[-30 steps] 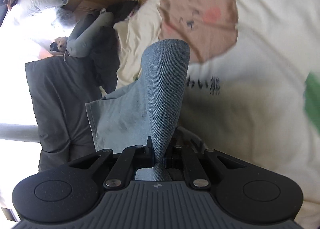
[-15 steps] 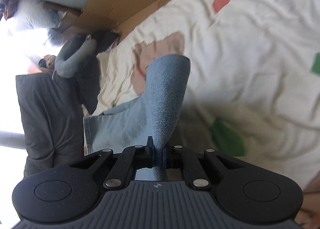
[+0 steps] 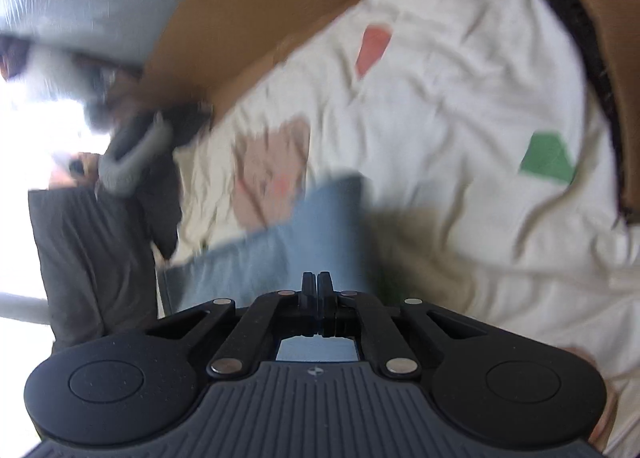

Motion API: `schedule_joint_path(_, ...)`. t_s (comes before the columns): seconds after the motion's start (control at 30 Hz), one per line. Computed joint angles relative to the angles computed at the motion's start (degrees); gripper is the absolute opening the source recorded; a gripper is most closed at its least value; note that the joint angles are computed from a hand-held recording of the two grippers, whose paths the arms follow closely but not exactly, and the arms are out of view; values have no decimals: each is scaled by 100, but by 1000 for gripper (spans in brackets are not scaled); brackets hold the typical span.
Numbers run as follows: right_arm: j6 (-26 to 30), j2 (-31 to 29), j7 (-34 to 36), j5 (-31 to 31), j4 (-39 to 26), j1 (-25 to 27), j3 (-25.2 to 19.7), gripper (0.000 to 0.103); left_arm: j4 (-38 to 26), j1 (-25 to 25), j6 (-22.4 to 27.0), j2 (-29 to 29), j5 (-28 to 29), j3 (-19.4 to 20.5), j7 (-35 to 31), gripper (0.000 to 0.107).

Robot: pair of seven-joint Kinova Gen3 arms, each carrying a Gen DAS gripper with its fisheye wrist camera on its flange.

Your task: Fold clothes

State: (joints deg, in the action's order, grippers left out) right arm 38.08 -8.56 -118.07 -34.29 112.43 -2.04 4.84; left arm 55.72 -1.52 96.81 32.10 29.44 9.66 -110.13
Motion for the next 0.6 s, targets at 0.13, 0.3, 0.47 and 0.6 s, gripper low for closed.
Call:
schedule_joint_path(0.13,-101,-187,349,-326,284,43,271,0,-48,-45,-138,-210,-305,-195,136,37)
schedule_joint_path(0.3,78,-366,535,-579,358,12,373,1,-460,-233,-140,-432,-782,-385,164,39)
schedule_joint_path(0.47,477,-434,296,-335,-105,23,255,5,-1453,-404,271,-401,-1145,-468,263,44)
schedule_joint_path(0.6,667,-450,-87,-92,-606,14,112,44,-1931,-476,164,-559,-1327,-536,473,53)
